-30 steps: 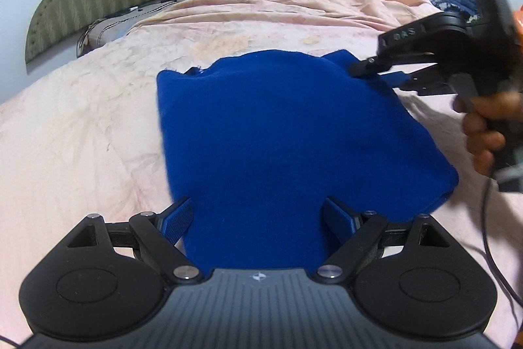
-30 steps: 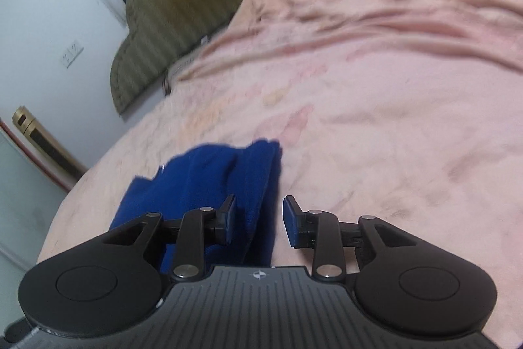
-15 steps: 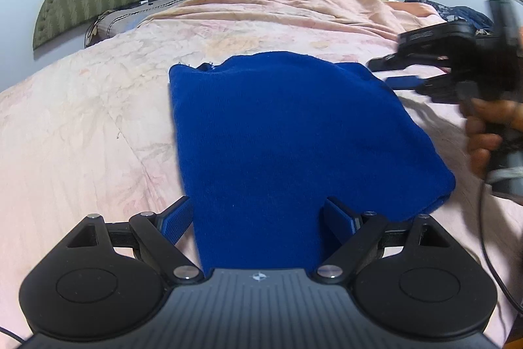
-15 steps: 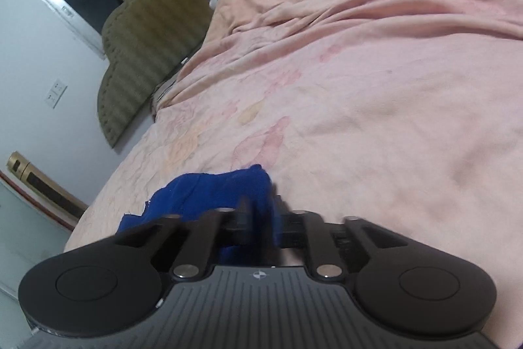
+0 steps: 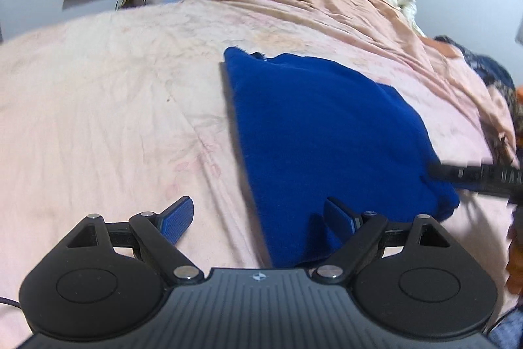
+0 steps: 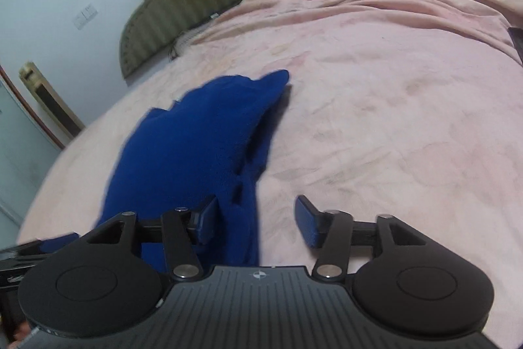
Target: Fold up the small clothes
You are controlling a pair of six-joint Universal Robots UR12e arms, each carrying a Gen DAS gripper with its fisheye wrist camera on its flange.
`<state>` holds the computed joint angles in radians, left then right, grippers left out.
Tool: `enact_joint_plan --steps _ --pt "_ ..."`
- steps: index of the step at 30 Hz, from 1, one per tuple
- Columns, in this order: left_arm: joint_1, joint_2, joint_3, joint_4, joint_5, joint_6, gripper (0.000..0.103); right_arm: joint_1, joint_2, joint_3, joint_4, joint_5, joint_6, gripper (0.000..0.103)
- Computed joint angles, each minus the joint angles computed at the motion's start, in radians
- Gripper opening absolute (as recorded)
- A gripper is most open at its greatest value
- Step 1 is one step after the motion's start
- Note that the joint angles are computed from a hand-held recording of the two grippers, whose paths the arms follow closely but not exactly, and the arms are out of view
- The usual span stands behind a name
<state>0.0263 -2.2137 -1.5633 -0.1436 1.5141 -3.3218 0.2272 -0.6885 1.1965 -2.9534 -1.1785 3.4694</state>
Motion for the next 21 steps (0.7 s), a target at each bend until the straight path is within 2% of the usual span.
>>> enact_joint_plan --steps 4,12,16,21 --pt "-0.004 -0.003 0.011 -0.012 0.015 -0.019 0.088 0.005 -0.002 -0.002 0.035 0.019 -0.042 0.061" --pt "-0.019 -0.017 0.042 -0.033 0.068 0.024 0.088 -0.002 -0.006 0.008 0.034 0.046 -0.035 0.06" --pt "-0.021 -0.034 0.077 -0.048 0.097 0.041 0.088 -0.01 0.018 -0.04 0.059 0.069 -0.026 0.06" --pt "-0.022 -0.065 0.14 -0.096 0.142 0.06 0.088 -0.018 0.074 -0.147 0.129 0.113 -0.027 0.061"
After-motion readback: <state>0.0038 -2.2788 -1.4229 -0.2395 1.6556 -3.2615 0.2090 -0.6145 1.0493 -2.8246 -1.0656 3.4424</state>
